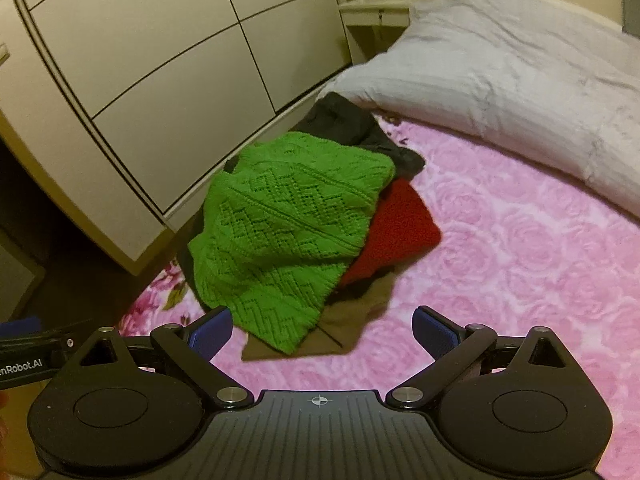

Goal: Fold clothes
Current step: 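Grasp the green knit vest with the right gripper and lift it off the pile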

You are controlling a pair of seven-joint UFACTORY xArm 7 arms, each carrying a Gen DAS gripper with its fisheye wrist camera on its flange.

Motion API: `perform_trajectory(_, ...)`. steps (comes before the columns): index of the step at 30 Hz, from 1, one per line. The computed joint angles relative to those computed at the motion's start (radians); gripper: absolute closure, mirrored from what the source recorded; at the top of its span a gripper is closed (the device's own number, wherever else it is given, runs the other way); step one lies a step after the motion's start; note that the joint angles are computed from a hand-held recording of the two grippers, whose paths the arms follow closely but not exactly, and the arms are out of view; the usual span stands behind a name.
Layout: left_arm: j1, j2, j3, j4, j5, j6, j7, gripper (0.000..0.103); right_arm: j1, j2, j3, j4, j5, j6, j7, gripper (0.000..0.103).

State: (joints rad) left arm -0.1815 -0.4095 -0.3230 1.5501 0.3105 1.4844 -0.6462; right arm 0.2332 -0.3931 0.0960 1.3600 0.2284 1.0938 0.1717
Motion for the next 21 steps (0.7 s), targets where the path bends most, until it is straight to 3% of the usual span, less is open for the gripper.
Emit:
perform_trajectory(7,0.013,0.089,0.105,-0.038,-0.047,-0.148,0.085,0.016,-0.002,0.170,0.002,0.027,0.066,-0.118,0.104,0.004)
perform_trajectory(9,0.019,0.124,0.139,-0.049,-0.077,-0.200,0.105,0.017,-0.002,0.210,-0.006,0.027,0.105,-0.163,0.125,0.011)
perform_trajectory(10,0.022,0.139,0.153,-0.053,-0.092,-0.222,0.114,0.018,-0.003,0.229,-0.011,0.024,0.135,-0.186,0.141,0.018)
perform_trajectory(17,0.039,0.271,0.208,-0.027,-0.150,-0.332,0.149,0.021,-0.019,0.354,-0.034,-0.003,0.461,-0.362,0.205,0.018)
perform_trajectory(21,0.039,0.343,0.222,0.009,-0.149,-0.366,0.162,0.021,-0.035,0.448,-0.011,0.038,0.547,-0.439,0.208,0.018)
